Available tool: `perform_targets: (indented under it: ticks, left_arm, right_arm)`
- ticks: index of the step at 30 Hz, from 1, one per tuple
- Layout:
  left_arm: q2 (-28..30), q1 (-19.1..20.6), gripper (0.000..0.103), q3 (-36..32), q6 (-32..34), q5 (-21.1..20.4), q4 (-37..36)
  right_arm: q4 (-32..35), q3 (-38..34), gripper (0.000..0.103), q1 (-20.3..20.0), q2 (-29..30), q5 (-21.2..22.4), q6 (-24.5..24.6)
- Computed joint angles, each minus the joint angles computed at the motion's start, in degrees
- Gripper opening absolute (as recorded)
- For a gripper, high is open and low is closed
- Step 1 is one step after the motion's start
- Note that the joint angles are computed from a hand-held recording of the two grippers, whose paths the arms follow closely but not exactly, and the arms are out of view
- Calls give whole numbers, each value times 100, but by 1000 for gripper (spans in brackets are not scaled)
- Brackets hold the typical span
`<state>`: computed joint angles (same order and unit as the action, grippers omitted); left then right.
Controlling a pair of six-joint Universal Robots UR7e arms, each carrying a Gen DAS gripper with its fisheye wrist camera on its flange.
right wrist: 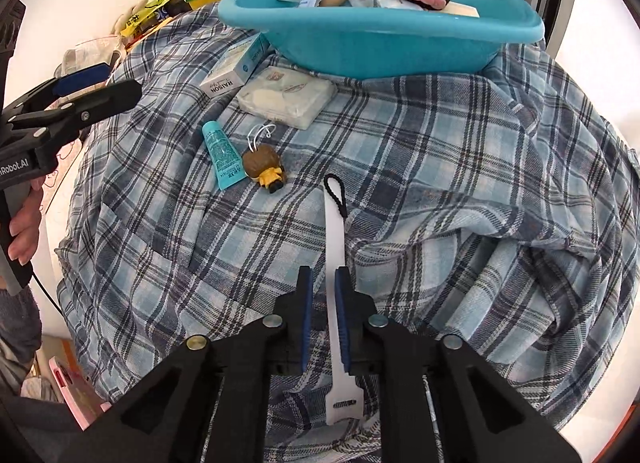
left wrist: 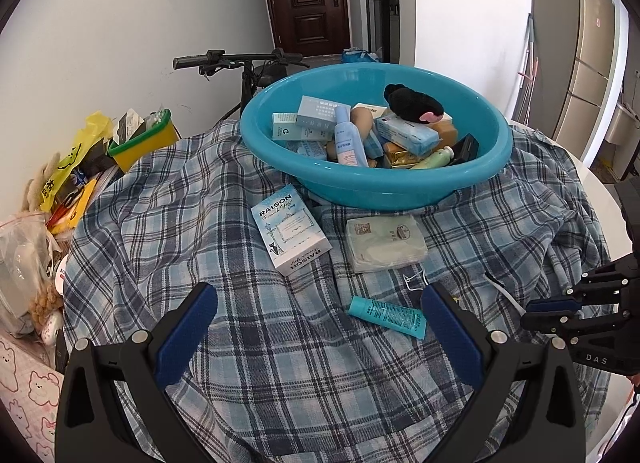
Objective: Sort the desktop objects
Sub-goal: 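Close the right gripper on the white strip with black cord loop, then lift the white strip with the right gripper while the left tool approaches the keychain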
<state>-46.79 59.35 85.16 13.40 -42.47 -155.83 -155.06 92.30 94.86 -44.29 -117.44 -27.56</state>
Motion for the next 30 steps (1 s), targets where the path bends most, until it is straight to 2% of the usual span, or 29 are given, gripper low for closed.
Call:
perform_targets:
  ticks: [3, 10, 15, 25, 30]
  left_arm:
    - [-31, 17, 103, -3, -60, -29, 50]
    - [-43, 12, 103, 15, -34, -17, 21]
    - [-23, 10, 103, 28, -18, -21, 52]
    - [-32, 38, 103, -3, -120, -44, 112]
    - [-34, 32, 103, 17, -72, -51, 59]
  right_arm:
    - [6, -9, 11, -23, 23, -61, 63]
    - [-334, 68, 11, 24, 51, -411, -126]
    - [-196, 24, 11, -1, 67, -335, -92]
    - [-479, 79, 12, 152, 256, -806, -632]
    - [-625, 86, 12, 177, 301, -889, -737]
